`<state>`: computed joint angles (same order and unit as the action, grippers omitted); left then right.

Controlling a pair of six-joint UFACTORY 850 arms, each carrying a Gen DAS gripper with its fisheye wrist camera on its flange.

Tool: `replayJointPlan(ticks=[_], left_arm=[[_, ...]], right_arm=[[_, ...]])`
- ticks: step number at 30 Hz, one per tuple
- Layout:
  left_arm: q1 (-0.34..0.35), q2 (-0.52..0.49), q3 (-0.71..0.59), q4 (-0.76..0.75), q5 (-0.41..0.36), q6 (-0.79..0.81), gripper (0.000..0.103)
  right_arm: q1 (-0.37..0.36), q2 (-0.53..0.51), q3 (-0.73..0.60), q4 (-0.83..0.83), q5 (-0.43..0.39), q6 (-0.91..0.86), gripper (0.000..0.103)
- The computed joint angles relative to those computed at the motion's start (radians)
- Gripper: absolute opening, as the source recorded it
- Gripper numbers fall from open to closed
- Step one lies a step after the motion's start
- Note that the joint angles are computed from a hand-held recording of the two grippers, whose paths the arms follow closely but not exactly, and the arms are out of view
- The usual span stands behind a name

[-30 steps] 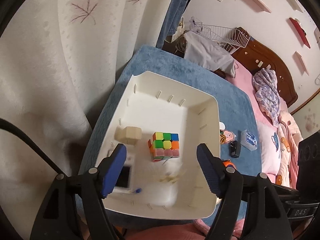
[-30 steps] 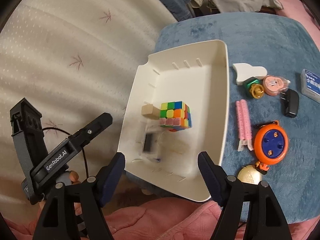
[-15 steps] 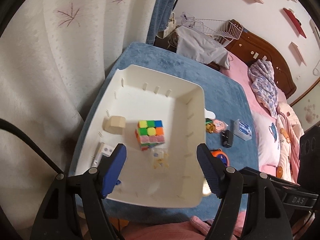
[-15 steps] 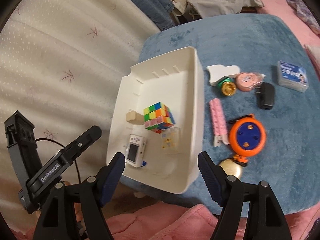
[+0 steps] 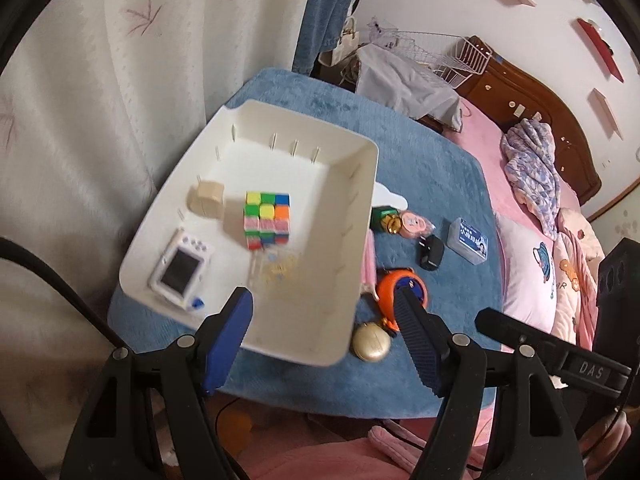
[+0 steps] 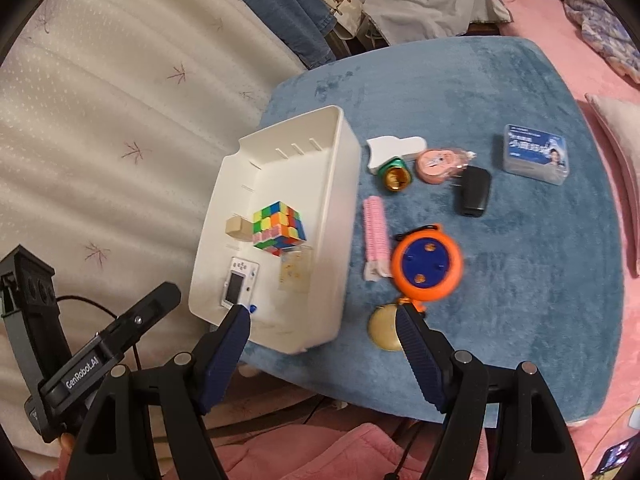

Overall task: Organize rigid objects
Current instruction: 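Move both grippers back toward the gold tin and blue floss box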

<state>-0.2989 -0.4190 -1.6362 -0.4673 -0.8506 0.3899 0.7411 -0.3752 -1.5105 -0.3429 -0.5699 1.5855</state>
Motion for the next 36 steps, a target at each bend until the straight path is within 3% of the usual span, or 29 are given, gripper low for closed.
replayJointPlan(ticks=[9,16,23,32,36], left_arm=[[-0.078,0.074,0.117,0.111,0.028,-0.191,0.076],[-0.142,0.067,0.146,0.134,-0.011,-0.290,0.076],[-0.196,0.022,0.132,0.138,-0.064,-0.402,0.076],[-0.218,-0.077,0.078,0.129,-0.132,-0.596,0.076],[-0.223,-0.127,0.038,0.161,-0.158,-0.692,0.076]], right_arm=[[-0.028,0.110,0.152,0.061,0.052,-0.118,0.076],[-0.065,0.177,0.237,0.100,0.055,-0.238,0.076],[-0.122,0.226,0.304,0.144,0.050,-0.378,0.076],[-0.206,0.233,0.338,0.198,0.022,-0.557,0.076],[-0.227,0.210,0.322,0.084,-0.017,-0.561,0.076]])
